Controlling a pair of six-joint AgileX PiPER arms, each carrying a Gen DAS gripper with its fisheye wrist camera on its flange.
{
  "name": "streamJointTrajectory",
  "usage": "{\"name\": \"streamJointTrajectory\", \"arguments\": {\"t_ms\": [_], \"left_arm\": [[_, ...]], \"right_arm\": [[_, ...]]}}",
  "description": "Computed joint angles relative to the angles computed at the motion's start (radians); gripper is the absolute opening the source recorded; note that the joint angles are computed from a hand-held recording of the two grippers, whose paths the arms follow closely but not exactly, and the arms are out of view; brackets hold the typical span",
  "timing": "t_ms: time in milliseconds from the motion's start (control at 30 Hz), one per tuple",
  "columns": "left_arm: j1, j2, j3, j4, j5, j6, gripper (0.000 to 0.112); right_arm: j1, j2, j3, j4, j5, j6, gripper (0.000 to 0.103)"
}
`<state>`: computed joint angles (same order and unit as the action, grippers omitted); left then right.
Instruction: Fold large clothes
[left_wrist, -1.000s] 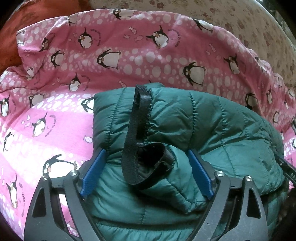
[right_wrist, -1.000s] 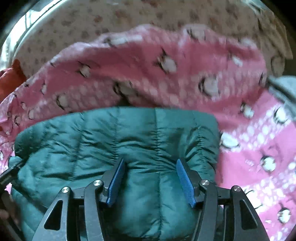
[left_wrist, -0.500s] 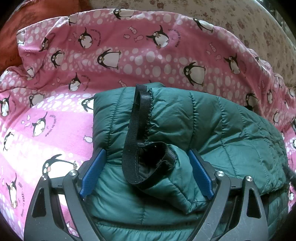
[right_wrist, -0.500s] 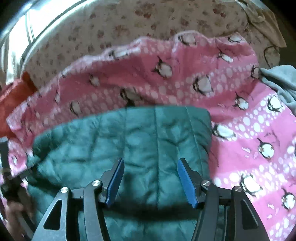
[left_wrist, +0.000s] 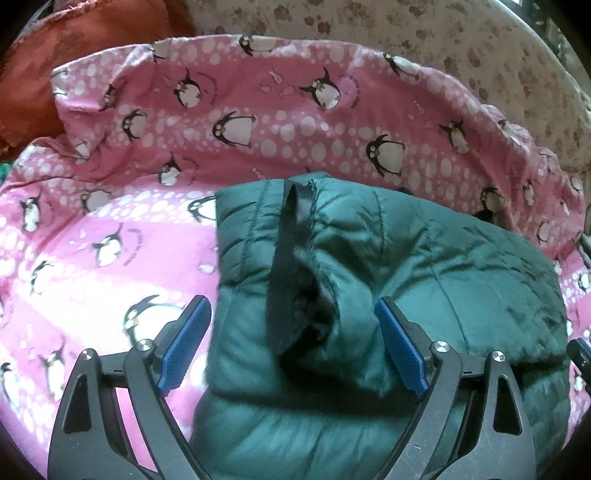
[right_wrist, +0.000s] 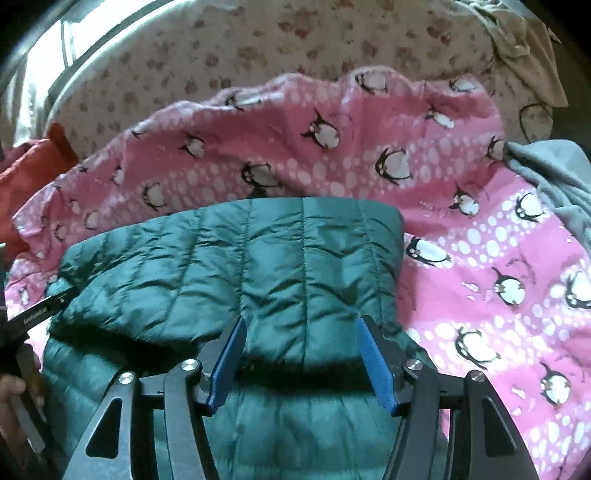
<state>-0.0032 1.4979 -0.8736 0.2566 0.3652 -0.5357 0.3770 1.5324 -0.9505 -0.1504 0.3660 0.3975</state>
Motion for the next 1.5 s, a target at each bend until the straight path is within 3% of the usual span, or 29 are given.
{"name": "streamJointTrajectory", "arguments": {"t_ms": [233,333,500,733,1067,1167,1400,1500], "left_arm": [[-0.052,-0.212,0.147,0.111,0.091,-0.075,0.09],[-0.063,-0.305,0.213,0.091,0.119,-0.051,0.09],[-0.098,-0.472,0.32,0.064,0.184,-0.044,0.09],[-0.194,-0.656,0.419,0.111,0.295,-0.153,0.09],[-0.441,-0.814,0.476,0.208,0.502,-0.38,0.09],[-0.564,-0.841,0.486,0.257,0.579,-0.493,0.09],[-0.585,-0.891,0.51,0.203,0.613,-0.491,0.09],[-0.666,-0.906,0.514,0.234,0.66,-0.569,0.09]], "right_arm": [[0.04,-0.131,0.107,0.093,0.068,-0.082,0.061],[0.05,-0.192,0.17,0.114,0.074,-0.088,0.061],[0.08,-0.299,0.262,0.099,0.097,-0.055,0.061],[0.157,-0.436,0.375,0.023,0.141,0.067,0.061],[0.316,-0.565,0.466,-0.09,0.217,0.27,0.061],[0.338,-0.599,0.481,-0.082,0.235,0.278,0.061],[0.361,-0.648,0.51,-0.054,0.26,0.284,0.061],[0.38,-0.663,0.519,-0.062,0.273,0.308,0.061]]}}
